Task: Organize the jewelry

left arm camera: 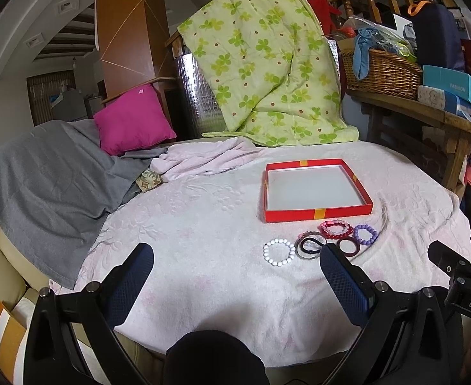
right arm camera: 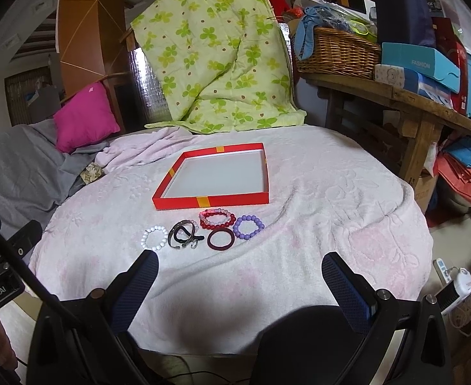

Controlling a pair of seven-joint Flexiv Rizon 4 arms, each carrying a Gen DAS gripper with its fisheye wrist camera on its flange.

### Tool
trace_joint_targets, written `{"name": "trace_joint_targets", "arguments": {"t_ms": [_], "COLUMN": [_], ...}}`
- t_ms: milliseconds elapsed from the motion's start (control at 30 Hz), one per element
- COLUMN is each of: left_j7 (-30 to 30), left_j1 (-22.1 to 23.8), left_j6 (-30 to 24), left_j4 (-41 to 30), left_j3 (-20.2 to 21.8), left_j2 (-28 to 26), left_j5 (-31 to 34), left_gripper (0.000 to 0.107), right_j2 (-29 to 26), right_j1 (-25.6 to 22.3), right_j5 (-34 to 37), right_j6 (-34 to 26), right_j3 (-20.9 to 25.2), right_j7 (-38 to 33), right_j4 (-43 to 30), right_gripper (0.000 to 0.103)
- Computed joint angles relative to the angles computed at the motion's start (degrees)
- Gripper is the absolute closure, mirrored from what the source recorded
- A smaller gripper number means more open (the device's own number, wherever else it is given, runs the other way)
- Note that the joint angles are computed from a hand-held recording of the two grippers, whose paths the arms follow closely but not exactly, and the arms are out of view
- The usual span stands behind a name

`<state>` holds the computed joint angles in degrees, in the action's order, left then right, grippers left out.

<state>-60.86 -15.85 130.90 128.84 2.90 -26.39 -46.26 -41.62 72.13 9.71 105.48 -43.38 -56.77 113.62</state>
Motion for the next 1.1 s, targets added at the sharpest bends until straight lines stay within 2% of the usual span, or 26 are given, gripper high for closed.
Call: {"name": "trace_joint_targets", "arguments": {"t_ms": [433,733,833,967,1000,1100], "left_j7": [1.1,2.9,-1.4,-7.8,-9.0,-12.0], "left_j1": [-0.2,-0.1,5.6,14.1,15.6,19.4], "left_j6": [-2.2,-6.8,-11.3,-16.6,-17.9,-20.4], "left_j4": [-2.4,-6.8,-7.7,-9.7,-10.5,-12.3], "left_j3": [0.5,1.6,-0.8,-5.4,-6.2,-8.3], "left_j2": [-2.2,-6.3,-7.2,-9.5,-10.3,-12.0], "left_j5": [-1.2,-3.2,4.4,14.0,15.5,19.2], "left_gripper": [0.004,0.004,0.004,0.004,0.004,0.004], "right_j2": [-0.6,-3.4,-4.2,-5.8,-6.4,-7.3], "right_j1": [-3.1,-9.1,-12.5,-20.9,-23.4,-31.9], "right_j5": [-2.1,-5.7,-8.1,-11.5,-12.5,-16.9], "right_j6": [-1.3,-3.2,-4.4,-4.1,-4.2,-7.5], "right_j3": [2.6,6.6,9.1,16.8,19.2,27.8], "right_j7": [0.7,2.6,3.1,3.1,2.9,1.5], "right_j4": [-2.2,-6.9,-8.7,-12.7,-14.0,-18.2], "right_gripper": [0.000,0.000,0.000,0.001,0.002,0.016]}}
